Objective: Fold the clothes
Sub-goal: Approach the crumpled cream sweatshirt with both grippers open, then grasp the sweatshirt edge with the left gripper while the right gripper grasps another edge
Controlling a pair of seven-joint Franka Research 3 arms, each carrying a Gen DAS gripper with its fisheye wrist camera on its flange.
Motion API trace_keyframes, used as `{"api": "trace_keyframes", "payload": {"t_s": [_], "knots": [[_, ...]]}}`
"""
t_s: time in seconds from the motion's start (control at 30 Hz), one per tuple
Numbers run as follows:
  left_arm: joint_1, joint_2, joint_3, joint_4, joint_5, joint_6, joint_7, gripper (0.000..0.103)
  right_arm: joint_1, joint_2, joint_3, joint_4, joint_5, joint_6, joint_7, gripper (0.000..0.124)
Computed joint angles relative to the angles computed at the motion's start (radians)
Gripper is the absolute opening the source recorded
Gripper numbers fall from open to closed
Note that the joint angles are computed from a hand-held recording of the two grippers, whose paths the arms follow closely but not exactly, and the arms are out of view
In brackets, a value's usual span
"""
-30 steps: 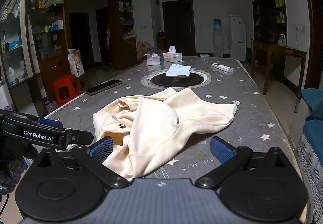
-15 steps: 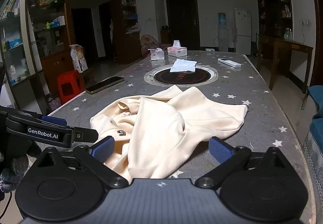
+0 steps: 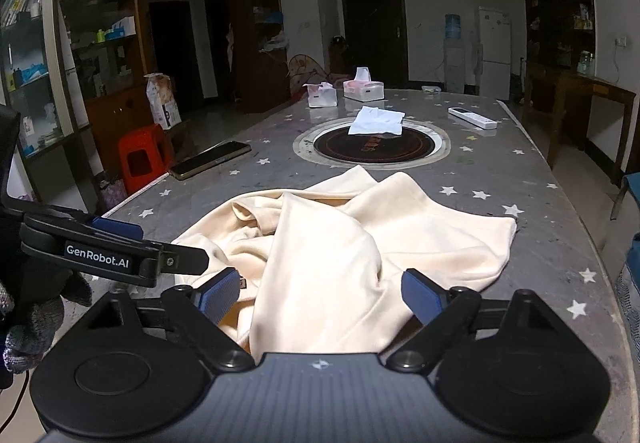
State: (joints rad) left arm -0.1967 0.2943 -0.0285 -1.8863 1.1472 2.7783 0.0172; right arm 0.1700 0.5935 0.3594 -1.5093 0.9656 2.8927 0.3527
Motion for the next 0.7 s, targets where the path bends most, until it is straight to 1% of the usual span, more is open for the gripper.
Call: {"api": "trace_keyframes", "payload": {"t_s": [0.1,0.4,0.47,0.6,0.7], "knots": [[0.009,0.016,0.003,0.018,-0.016,0.009,0.019,0.103,0.026,0.026,-0.029,0.04,-0.048,-0.017,0.053,0.084],[0.02,0.058,0.024,0.06,-0.083,0.006,0.08,0.103,0.082,0.137,-0.075,0.208,-0.224,-0.082,0.198,0.077],[0.021,0.064,0.028,0.065,-0.098,0.007,0.089,0.103,0.093,0.167,-0.08,0.253,-0.263,-0.103,0.227,0.074],[0.017,0.07,0.038,0.069,-0.113,0.011,0.095,0.103,0.106,0.207,-0.08,0.315,-0.311,-0.127,0.275,0.074],[0.013,0.078,0.043,0.081,-0.125,-0.001,0.089,0.103,0.117,0.23,-0.088,0.35,-0.342,-0.144,0.312,0.073]]}}
